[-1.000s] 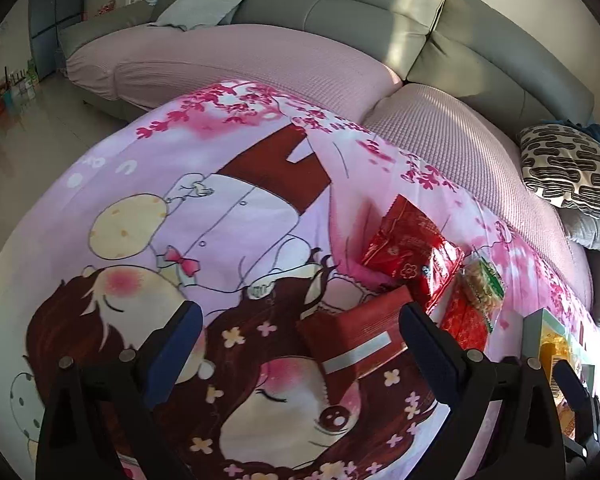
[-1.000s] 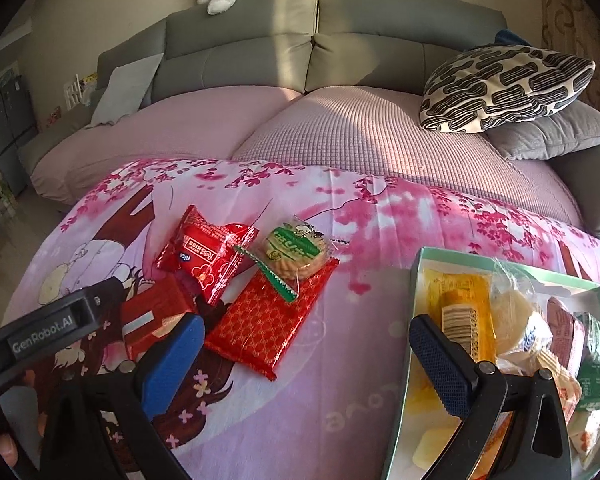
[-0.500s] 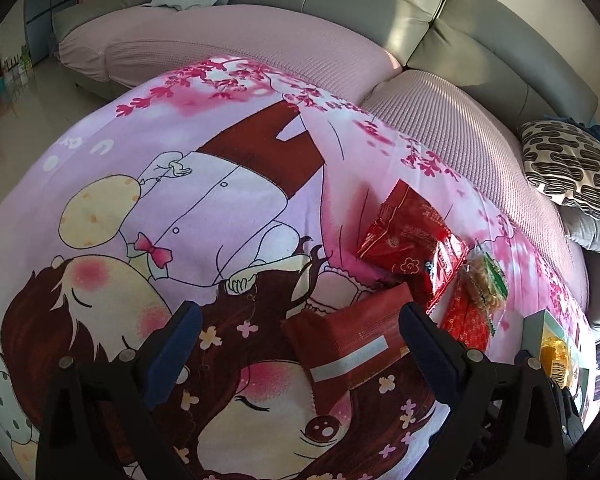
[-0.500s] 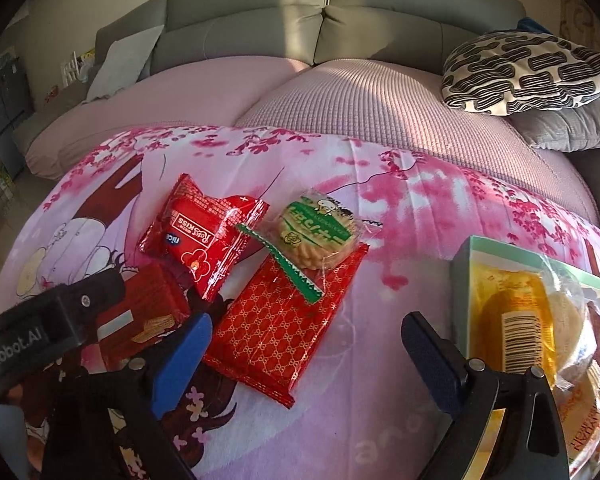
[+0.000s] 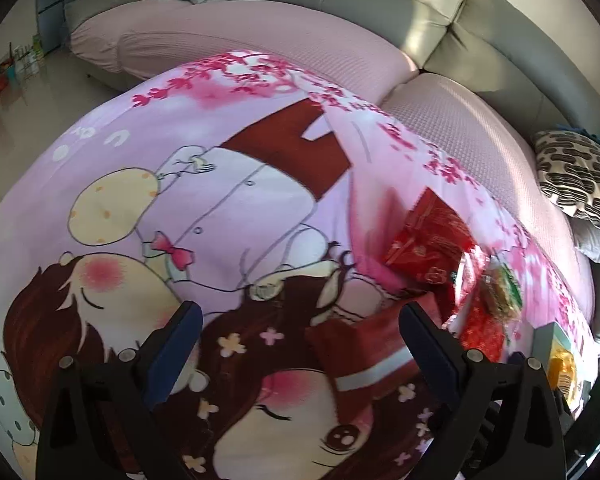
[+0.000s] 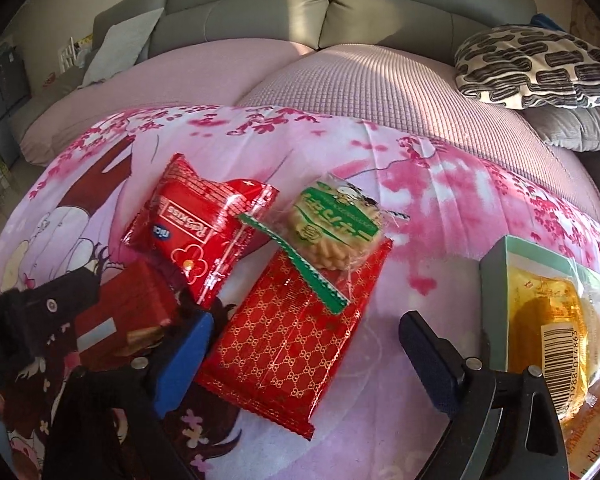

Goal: Organize snacks
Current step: 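Grasp the red box with the left tool while the right grasps the round biscuit packet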

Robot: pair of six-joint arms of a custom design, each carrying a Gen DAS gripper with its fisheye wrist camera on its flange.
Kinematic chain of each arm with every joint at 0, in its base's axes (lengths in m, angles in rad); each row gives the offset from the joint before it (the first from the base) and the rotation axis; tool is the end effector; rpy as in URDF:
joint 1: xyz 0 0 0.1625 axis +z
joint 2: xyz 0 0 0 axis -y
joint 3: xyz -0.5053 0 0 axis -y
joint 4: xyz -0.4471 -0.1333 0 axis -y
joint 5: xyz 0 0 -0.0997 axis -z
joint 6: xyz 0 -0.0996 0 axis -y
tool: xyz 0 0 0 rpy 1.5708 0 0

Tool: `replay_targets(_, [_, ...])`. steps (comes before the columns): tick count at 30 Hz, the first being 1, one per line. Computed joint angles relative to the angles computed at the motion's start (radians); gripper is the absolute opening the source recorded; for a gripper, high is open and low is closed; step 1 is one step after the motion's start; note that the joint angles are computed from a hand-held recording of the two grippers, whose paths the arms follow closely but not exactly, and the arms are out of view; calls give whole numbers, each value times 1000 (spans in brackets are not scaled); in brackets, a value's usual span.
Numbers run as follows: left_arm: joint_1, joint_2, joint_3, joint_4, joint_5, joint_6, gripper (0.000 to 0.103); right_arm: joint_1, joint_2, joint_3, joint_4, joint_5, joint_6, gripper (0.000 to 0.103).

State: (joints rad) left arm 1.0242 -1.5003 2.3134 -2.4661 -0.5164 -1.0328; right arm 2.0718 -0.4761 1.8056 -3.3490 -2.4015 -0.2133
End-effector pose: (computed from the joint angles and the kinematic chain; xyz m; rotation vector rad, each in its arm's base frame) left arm -0.0441 -0.4955 0.3009 -0.5965 2.1804 -0.9997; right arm 0.3766 -0.5633 -0.0573 0.5871 -2.2352 0.6647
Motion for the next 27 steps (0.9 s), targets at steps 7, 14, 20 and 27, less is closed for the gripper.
replay_targets(7, [7, -20, -1, 82, 34, -86, 99, -1, -14, 17, 0, -8, 8, 88])
replay_targets(14, [7, -28, -5, 148, 48, -133, 99, -5, -29, 31, 1, -13, 13, 80])
replay_targets(20, [7, -37, -18, 264, 62, -209, 99, -11, -38, 44, -11, -13, 9, 71])
replay_targets(27, [4, -32, -28, 319, 54, -206, 99, -12, -39, 36, 2, -18, 8, 70])
